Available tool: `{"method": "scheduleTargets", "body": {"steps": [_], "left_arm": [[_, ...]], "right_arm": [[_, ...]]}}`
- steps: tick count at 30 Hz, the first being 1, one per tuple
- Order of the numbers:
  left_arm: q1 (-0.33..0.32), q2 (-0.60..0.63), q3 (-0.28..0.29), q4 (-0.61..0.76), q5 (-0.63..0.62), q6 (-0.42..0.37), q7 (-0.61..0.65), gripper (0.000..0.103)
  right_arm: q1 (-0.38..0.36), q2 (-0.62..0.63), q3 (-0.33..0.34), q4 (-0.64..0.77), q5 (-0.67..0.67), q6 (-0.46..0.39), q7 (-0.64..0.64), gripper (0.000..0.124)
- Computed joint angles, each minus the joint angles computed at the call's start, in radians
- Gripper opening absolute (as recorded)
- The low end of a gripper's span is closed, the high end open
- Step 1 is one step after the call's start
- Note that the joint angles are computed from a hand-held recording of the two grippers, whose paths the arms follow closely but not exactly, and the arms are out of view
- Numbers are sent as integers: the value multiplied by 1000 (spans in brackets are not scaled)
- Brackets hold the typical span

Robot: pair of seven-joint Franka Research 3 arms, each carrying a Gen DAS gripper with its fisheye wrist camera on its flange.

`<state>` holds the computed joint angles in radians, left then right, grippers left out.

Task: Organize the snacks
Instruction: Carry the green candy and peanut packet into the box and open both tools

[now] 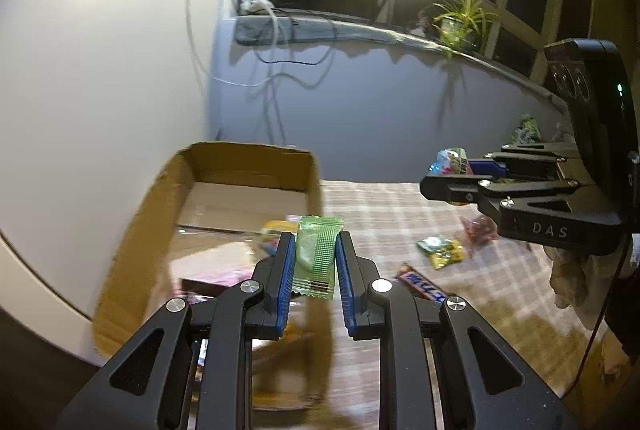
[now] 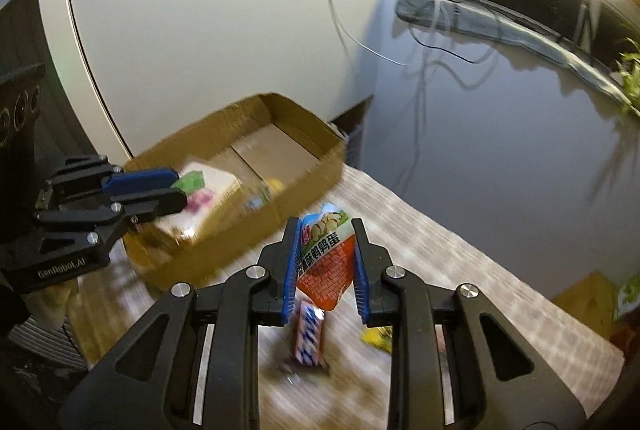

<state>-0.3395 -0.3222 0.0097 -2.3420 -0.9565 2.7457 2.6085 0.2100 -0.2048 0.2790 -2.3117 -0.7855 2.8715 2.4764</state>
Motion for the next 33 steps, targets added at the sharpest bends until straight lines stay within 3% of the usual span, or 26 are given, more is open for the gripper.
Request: {"method": "scheduleTargets", "body": {"steps": [9,20,24,25,26,27,28,33], "left_arm": [[44,48,4,38,5,7,-13,19],[89,83,-14,64,14,-3,-32,19],[100,92,-24,69,19,8,-44,21],[102,91,-24,69,19,8,-48,23],[102,91,-23,70,17,6,-49,33],[101,91,-22,69,9,9,-43,42],[100,88,-23,66,4,16,-38,44],[98,86,-26,58,15,27,-43,46]], "right_arm": [[104,215,-70,211,39,11,-87,24],[220,367,-168,360,225,11,-260,28],[263,382,-214,377,256,13,-279,39],[272,385,-224,380,266,18,-284,48],[284,386,-237,383,264,18,-279,56],[298,386,-254,384,247,20,-259,74],[317,382,-278,382,204,28,-212,85],[325,361,-295,370,137,36,-143,95]]}}
